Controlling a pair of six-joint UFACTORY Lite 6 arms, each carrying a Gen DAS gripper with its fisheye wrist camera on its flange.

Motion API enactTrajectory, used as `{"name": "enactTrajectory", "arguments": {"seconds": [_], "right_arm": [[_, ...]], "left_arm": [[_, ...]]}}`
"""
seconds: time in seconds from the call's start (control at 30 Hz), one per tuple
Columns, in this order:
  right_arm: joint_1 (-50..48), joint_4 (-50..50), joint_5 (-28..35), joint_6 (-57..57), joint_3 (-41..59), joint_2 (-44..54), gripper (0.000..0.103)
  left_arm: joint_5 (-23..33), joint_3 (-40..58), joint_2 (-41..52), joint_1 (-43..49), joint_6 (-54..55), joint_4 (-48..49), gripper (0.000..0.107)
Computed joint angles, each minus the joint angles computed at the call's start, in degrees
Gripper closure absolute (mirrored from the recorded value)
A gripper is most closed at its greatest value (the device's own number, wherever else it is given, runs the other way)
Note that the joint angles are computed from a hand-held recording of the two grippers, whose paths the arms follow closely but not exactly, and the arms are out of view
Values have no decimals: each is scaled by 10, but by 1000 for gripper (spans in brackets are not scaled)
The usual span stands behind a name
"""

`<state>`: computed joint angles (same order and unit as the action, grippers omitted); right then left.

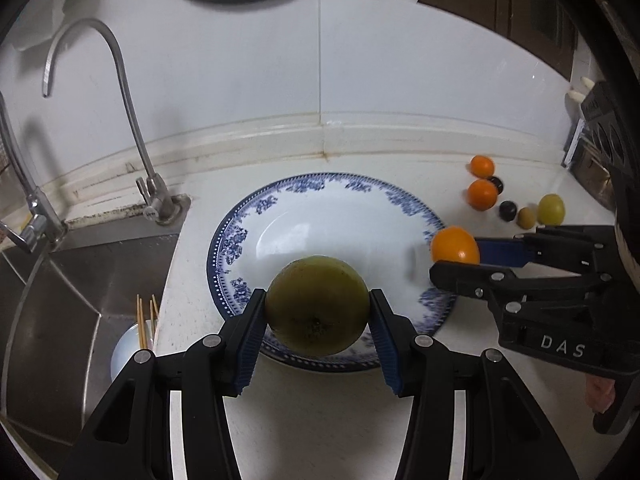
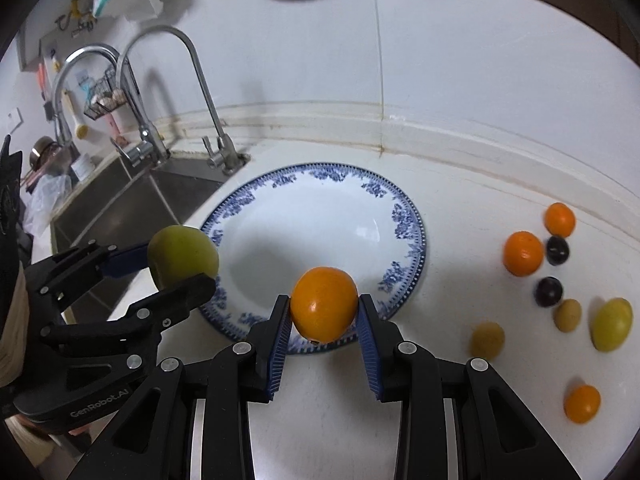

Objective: Organize fruits
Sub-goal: 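Carry both fruits to the blue-and-white plate and open both grippers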

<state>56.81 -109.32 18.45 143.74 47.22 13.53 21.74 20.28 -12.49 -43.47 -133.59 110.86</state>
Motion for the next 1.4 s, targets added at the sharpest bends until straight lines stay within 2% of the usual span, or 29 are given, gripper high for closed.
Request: {"name": "enactTrajectory", "arguments": {"seconds": [0.2, 0.3, 0.43, 0.5, 0.6, 0.67, 0.83, 1.03, 1.13, 1.33, 1.4], "right_arm": [[-37, -32, -34, 7, 61, 66, 69], [-53, -59, -49, 26, 75, 85, 69], [-62, -66, -58, 30, 88, 102, 69], [-64, -96, -56, 60, 84, 101, 69], [-66, -152, -54, 114, 75, 91, 67], [-62, -152, -44, 118, 61, 75, 61], [-40, -53, -14, 34, 27, 28, 60], [11, 59, 45, -45, -43, -69, 59], [41, 126, 83, -88, -79, -121, 49], [104, 236, 169, -150, -147, -222, 48], [130, 274, 206, -170, -168, -257, 43]], "left_arm": [[-40, 35, 65, 74, -114, 166, 58], [-49, 48, 86, 91, -145, 208, 58], [-46, 54, 97, 94, -151, 217, 56], [-29, 52, 87, 81, -108, 173, 47], [-4, 52, 73, 63, -29, 94, 45], [-2, 47, 54, 59, 4, 57, 45], [2, 30, -8, 33, 100, -67, 45], [60, 12, -80, -64, 190, -217, 39], [96, 11, -104, -114, 207, -268, 36], [161, 25, -116, -214, 199, -325, 35], [174, 31, -115, -239, 192, -331, 35]]}}
